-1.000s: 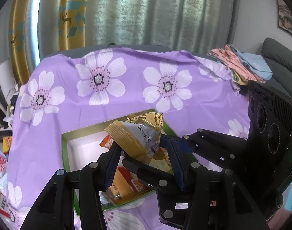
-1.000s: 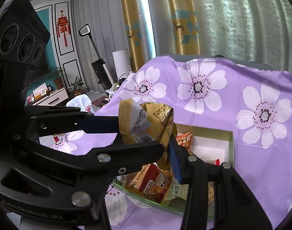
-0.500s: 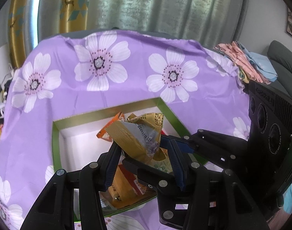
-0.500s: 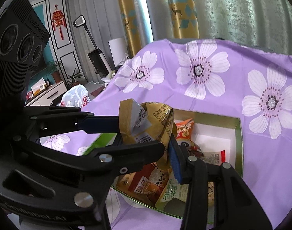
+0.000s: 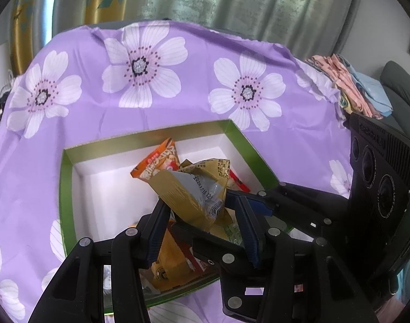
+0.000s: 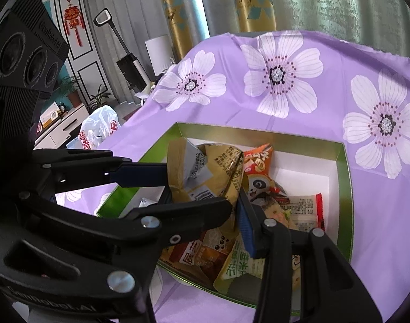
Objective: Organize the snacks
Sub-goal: 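Carry the yellow packet over the green box and lower it, then open the left gripper to release the yellow packet into the box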
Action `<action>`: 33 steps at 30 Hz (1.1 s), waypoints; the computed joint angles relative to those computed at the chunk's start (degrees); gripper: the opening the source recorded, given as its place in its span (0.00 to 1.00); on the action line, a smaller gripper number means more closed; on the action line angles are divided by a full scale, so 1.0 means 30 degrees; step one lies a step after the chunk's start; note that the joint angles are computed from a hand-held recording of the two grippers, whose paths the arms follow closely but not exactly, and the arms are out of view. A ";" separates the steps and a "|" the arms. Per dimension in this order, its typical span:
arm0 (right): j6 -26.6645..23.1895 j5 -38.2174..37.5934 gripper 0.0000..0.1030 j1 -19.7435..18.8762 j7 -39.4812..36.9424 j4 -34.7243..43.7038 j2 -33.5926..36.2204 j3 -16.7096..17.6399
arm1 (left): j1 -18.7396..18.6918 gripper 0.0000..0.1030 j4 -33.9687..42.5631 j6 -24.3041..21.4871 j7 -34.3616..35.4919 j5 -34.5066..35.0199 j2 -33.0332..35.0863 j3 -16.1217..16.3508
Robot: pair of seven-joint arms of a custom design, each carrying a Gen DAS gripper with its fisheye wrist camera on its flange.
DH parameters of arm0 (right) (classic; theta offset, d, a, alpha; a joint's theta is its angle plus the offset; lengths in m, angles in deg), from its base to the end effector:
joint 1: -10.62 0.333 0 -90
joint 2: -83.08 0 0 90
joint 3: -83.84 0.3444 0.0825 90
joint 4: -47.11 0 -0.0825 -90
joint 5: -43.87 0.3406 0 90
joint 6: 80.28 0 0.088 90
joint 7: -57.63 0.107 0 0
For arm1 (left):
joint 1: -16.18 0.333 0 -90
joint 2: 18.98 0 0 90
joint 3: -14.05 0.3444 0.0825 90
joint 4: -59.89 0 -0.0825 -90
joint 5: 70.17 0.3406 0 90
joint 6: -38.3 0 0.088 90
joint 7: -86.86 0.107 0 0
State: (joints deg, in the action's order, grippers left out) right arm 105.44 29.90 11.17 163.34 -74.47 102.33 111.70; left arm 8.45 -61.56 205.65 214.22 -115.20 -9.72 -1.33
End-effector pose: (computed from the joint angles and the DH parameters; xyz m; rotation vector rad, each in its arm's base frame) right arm 0.5329 0.2827 0.4281 -1.9332 1.3036 -0.3341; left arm 0.5448 -0.1768 0.4541 -1.6215 2.2464 -1.0278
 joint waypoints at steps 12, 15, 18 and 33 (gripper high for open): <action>-0.1258 0.1329 0.45 -0.0002 -0.0919 0.0205 0.0018 0.0186 | 0.0025 0.49 0.0443 -0.0783 -0.0880 0.0636 0.0468 0.0159; -0.1528 0.1931 0.45 0.0222 -0.1368 0.0300 0.0009 0.0050 | 0.0010 0.49 0.0526 -0.0919 -0.1246 0.1056 0.0557 0.0255; -0.1984 0.2730 0.45 0.0049 -0.1975 0.0499 0.0156 0.0350 | 0.0028 0.49 0.0570 -0.1092 -0.1682 0.1375 0.0676 0.0308; -0.3122 0.5338 0.48 0.2153 -0.3725 0.0687 -0.0254 -0.1447 | -0.0459 0.49 -0.0114 0.0024 -0.4660 0.4601 0.0575 0.0761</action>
